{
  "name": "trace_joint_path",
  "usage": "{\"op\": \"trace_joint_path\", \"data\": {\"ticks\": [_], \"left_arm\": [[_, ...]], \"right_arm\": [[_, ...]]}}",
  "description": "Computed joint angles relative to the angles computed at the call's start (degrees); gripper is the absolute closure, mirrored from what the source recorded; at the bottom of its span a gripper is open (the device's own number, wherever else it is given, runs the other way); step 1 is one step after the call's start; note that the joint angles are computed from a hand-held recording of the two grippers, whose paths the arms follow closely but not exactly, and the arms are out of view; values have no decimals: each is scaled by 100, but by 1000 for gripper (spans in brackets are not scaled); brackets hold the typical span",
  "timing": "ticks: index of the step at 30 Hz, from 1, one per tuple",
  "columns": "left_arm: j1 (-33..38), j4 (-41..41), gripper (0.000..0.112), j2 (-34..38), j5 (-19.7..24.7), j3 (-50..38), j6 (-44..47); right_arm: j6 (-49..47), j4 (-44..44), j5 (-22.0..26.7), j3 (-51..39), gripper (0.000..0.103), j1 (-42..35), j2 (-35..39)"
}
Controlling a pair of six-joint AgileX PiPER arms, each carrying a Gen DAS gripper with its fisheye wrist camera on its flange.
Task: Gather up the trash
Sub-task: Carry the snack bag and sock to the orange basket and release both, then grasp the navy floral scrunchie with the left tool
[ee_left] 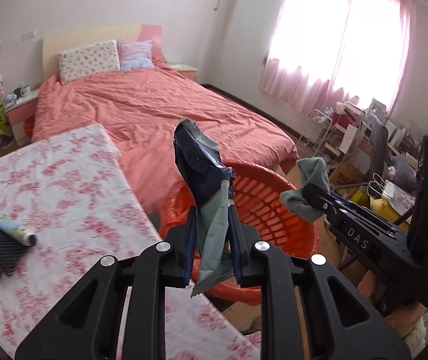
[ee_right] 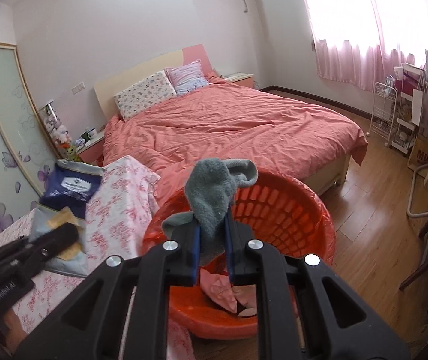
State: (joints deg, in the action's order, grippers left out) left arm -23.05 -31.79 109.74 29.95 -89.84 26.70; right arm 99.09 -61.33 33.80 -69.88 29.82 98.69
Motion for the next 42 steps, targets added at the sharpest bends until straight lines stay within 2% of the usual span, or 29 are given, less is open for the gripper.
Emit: {"op": "trace_joint_path", "data": {"ticks": [2, 3, 4, 5, 6, 7, 10, 13, 17, 22, 29, 36, 39, 42], "left_arm": [[-110, 218, 88, 173, 96, -205, -292], [-172, 391, 85, 390, 177, -430, -502], [-204, 477, 77, 451, 235, -506, -610], [-241, 625, 71, 544, 263, -599, -770], [-292, 892, 61, 674, 252, -710, -1025], [-306, 1062, 57, 689, 283, -750, -1181], [-310, 1585, 55, 731, 347, -757, -1680], [-258, 1983, 51, 411, 94, -279, -1953], [-32, 2306, 48, 42, -143, 244, -2079], [577, 2443, 46, -466, -463, 958, -1975], [1713, 2836, 46, -714, -591, 1318, -2216], [2780, 3479, 35, -193, -657, 692, -2949], [3086, 3423, 35, 230, -409, 145, -2981], [3254, 3187, 35, 768, 57, -627, -2910]], "right_arm": [[154, -114, -234, 70, 80, -197, 58], [156, -128, -317, 70, 71, -286, 101], [184, -160, -352, 65, 62, -347, 141], [257, -241, -387, 41, 59, -412, 229], [251, -244, -431, 29, 55, -468, 279], [222, -211, -462, 7, 54, -510, 334], [188, -117, -484, 4, 51, -571, 431], [297, -176, -236, 22, 44, -397, 472], [144, -74, 59, -101, 44, -186, 543], [-150, 192, 312, -429, 44, 117, 656], [-1141, 893, 767, -1564, 44, 694, 1309], [-2280, 1673, 1114, -3134, 44, 1110, 2311], [-2776, 1995, 1280, -3851, 44, 1201, 2741], [-3302, 2332, 1502, -4658, 44, 1273, 3205]]}}
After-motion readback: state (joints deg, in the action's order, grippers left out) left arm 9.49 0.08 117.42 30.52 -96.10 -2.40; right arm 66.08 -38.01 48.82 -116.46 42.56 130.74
